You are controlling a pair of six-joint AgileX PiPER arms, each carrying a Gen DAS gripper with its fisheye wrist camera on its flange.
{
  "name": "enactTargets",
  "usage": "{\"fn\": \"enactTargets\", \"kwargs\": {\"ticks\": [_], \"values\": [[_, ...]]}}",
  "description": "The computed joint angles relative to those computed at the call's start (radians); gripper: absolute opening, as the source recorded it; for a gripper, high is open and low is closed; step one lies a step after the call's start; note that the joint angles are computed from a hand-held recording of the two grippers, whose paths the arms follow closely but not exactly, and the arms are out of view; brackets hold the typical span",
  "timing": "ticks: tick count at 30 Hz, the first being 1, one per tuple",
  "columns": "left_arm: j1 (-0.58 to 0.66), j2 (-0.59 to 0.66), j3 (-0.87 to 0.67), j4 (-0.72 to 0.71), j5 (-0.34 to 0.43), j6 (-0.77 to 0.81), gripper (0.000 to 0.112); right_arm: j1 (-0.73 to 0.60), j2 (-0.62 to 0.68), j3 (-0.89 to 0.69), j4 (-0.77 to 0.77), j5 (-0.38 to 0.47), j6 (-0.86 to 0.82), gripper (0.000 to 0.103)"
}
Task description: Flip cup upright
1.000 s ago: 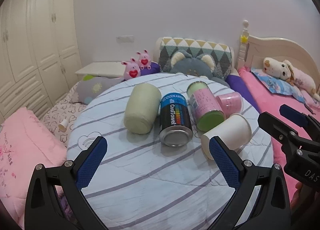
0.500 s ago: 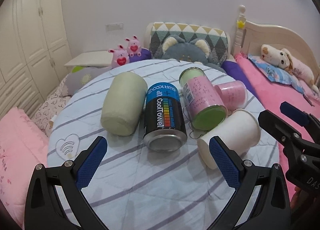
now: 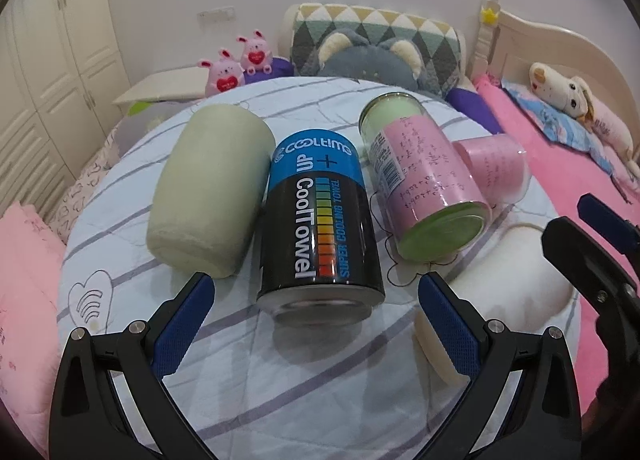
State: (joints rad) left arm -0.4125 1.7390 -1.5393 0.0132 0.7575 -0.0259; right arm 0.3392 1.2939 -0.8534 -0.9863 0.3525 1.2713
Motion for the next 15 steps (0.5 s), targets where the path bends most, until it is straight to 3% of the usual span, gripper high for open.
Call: {"fn": "enactTargets", "kwargs": {"ticks": [7, 11, 15], "values": [[-0.003, 0.042, -0.034, 0.019, 0.013, -0.022, 0.099, -0.008, 0.007, -0.002, -0.001, -0.012, 0.004, 0.084], [0.014, 0.058, -0.063, -0.035, 0.044, 0.025, 0.068, -0.015, 0.009, -0.004, 0.036, -0.016, -0.034, 0.084], [0.011, 0.05, -0.059, -0.028, 0.049, 0.029, 0.068, -0.017, 0.013, -0.009, 0.058, -0.018, -0.058, 0.084]]}}
